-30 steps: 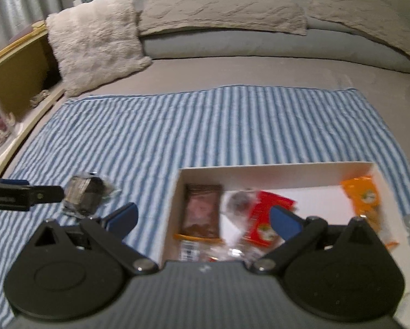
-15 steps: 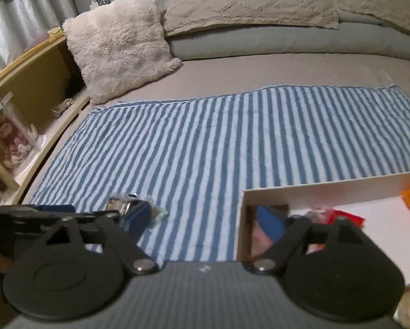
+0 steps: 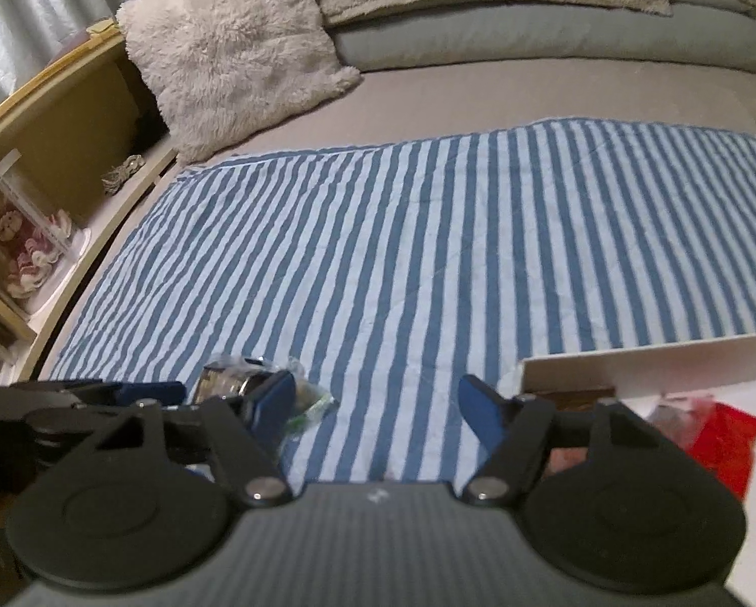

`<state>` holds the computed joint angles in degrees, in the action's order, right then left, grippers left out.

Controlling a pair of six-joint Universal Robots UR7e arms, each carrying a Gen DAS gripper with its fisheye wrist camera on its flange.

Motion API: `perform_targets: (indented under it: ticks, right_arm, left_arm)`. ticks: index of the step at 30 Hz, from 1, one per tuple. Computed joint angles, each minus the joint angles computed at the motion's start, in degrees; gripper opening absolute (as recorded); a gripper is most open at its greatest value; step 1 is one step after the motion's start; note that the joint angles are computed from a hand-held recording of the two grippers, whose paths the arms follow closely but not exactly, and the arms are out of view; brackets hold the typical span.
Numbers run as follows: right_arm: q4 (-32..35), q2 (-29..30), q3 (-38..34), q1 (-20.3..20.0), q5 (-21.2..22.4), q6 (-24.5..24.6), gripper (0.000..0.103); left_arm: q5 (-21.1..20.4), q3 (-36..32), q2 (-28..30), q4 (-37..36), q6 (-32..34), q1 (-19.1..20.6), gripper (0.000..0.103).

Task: Organize snacks
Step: 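Grasp clear-wrapped dark cake with left gripper while right gripper grasps round-cookie packet, then carry dark cake with left tool while right tool carries cookie packet to tray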

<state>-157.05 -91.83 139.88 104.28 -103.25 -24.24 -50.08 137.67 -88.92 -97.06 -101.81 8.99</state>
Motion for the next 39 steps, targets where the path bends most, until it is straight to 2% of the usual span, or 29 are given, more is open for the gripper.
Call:
perform_targets:
  ticks: [1,8,12,17,19,24,26,30,33,35,37,39]
  right_arm:
    - [-0.17,0.18,0.13,-0.08,-0.04,-0.20,0.075]
    - [-0.53,2.88,0.19,0.47,-0.08,0.39,0.074]
    - [-1.84,4.67,0.40,0.98,-0.17,0.26,0.073]
    - [-6.26,7.72,1.05,1.58,0.95,-4.80,0.073]
    - [-8.37,8.89,1.49,1.91,1.92,-9.41,0.073]
    - [-14.22,12.94,2.85,4.06,0.21,-22.35,0.073]
    - [-15.22,14.21,2.95,4.34,0.22,-25.58,0.071]
    - [-17.80,17.54,2.33,5.23,-1.02,-27.86,0.070]
    - [-17.80,17.83,2.30,4.58,-1.58,-29.49,0.069]
    - [-17.93,18.37,2.20,4.16,-1.26,-29.59,0.063]
    - [-15.53,17.70,1.86,3.64,-1.40,-29.28,0.048]
    - [-14.52,17.29,1.77,3.50,-1.35,-29.24,0.046]
  left_arm:
    - [0.06,-0.26,0.10,0.41,-0.30,-0.12,0.054]
    - [-1.84,-1.81,0.07,6.95,-4.91,-1.74,0.054]
    - [-4.13,-4.60,0.57,16.73,-10.21,-3.20,0.054]
    - [-6.85,-5.71,-0.96,23.47,-15.04,-4.42,0.054]
    - [-7.69,-5.61,-1.21,23.91,-15.15,-4.12,0.054]
    - [-7.78,-5.22,-1.62,22.97,-14.48,-2.95,0.054]
    - [-7.91,-5.50,-1.14,22.35,-14.23,-2.46,0.055]
    - [-8.47,-5.04,-1.85,20.99,-14.77,-2.20,0.056]
    - [-8.46,-3.95,-3.58,19.97,-15.99,-2.22,0.057]
    - [-8.35,-3.65,-4.03,19.63,-16.27,-2.08,0.057]
    - [-8.32,-3.69,-3.84,19.36,-16.01,-1.91,0.056]
    - [-8.20,-3.67,-3.76,19.11,-15.62,-1.82,0.056]
